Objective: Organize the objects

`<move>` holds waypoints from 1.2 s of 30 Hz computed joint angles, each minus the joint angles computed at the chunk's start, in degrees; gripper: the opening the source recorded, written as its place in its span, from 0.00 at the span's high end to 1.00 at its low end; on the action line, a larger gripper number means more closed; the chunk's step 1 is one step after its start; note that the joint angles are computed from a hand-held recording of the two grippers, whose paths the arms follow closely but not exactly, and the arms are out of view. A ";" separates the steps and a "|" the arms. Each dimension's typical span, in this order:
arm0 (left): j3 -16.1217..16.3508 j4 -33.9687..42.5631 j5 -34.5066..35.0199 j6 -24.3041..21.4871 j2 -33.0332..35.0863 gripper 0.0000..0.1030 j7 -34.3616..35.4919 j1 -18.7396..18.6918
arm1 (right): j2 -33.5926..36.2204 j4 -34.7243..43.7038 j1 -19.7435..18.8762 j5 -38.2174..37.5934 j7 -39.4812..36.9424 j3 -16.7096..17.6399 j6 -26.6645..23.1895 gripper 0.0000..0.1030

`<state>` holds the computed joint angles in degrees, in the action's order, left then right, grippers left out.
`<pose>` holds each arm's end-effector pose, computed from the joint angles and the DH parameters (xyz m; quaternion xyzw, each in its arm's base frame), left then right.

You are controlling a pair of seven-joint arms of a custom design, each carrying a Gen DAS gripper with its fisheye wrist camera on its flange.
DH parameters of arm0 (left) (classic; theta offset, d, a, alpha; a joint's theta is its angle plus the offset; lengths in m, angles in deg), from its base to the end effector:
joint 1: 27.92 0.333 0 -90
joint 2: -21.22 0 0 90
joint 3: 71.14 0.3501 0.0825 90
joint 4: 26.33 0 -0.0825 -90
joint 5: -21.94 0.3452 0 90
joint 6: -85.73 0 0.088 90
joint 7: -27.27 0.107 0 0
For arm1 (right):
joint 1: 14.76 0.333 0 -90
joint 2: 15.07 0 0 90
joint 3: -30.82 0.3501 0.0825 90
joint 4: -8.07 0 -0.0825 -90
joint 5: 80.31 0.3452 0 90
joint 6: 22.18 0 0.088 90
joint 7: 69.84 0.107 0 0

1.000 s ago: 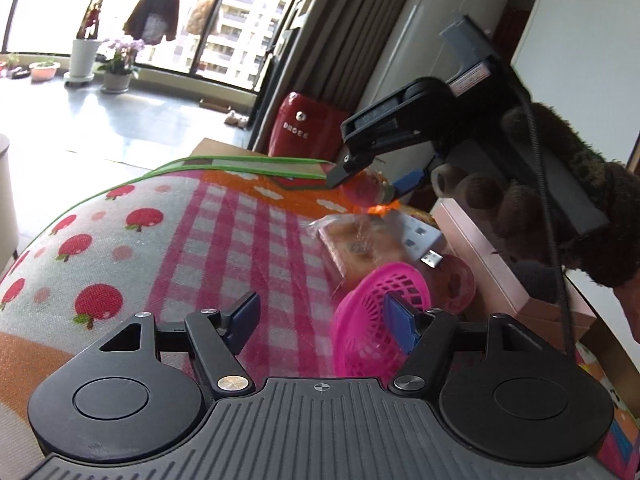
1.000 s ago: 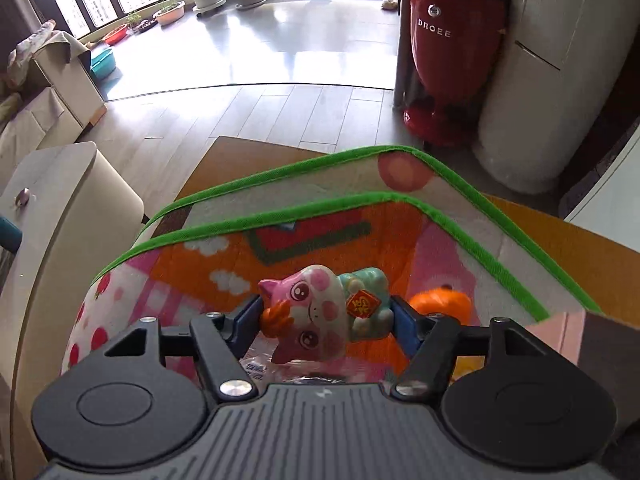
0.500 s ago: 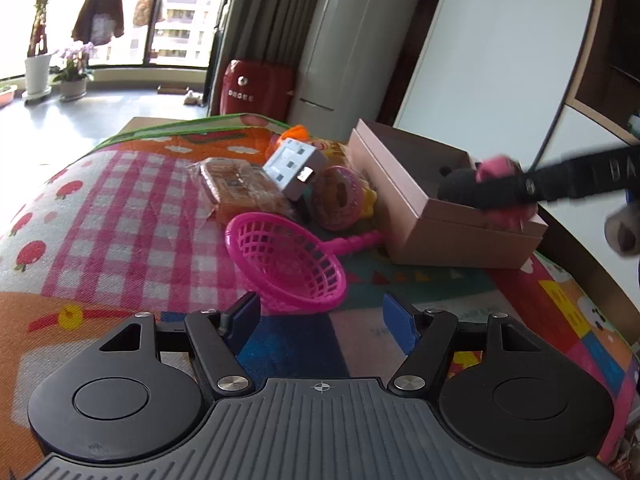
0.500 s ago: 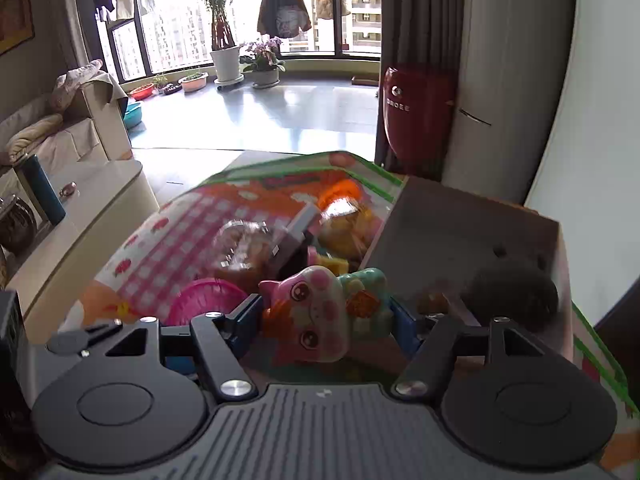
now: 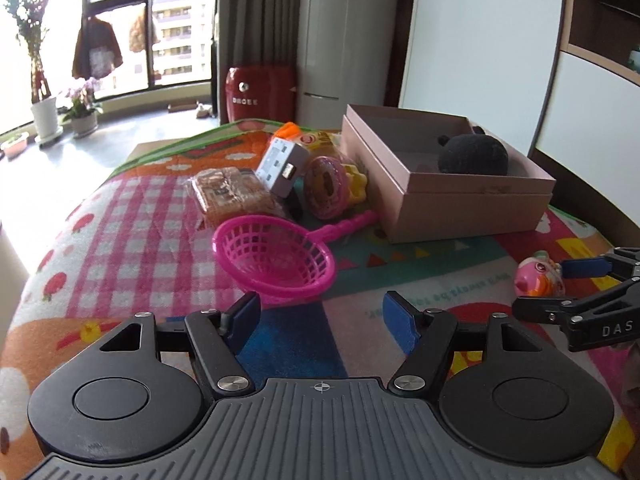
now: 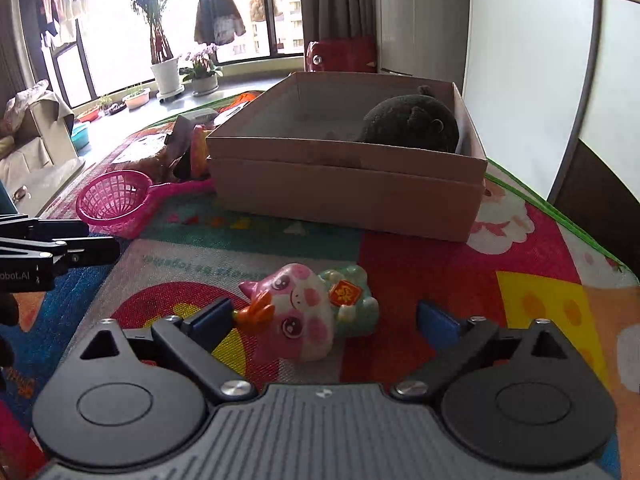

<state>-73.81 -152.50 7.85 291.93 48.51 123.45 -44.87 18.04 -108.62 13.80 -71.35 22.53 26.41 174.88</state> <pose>0.5735 -0.1684 0.3375 -0.5821 0.6839 -0.3506 0.2655 0.5907 0.2532 0.3173 -0.7207 0.5648 -0.2179 0.3377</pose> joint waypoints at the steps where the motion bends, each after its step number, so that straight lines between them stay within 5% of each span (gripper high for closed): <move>1: 0.17 -0.53 0.60 1.08 -0.24 0.29 0.56 0.13 | 0.33 -0.27 -0.21 -0.07 0.06 0.29 0.85 0.02; 9: 1.71 0.43 3.13 6.51 0.09 0.28 13.22 -0.06 | -0.05 -1.31 -4.09 -1.44 1.13 4.20 3.05 0.00; 15: -2.53 10.36 3.92 -3.39 3.13 0.28 6.18 6.75 | 0.03 -1.49 -3.97 -1.55 1.78 4.06 3.25 0.00; 20: -1.51 20.57 4.84 -10.57 7.77 0.29 0.51 6.77 | 0.17 -0.96 -2.95 -1.06 1.67 3.02 2.11 0.00; 28: 12.62 46.91 3.63 -32.87 20.91 0.26 -16.08 -2.39 | 0.57 -0.34 2.56 2.06 0.09 -2.20 0.61 0.00; 36: 4.69 51.61 7.19 -37.08 23.49 0.28 -17.68 4.28 | 1.25 0.83 6.21 3.77 -1.15 -5.90 -1.45 0.00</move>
<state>-69.12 -100.89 15.04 254.86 72.00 105.77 -40.58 19.29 -107.79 20.01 -67.59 21.37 20.51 173.43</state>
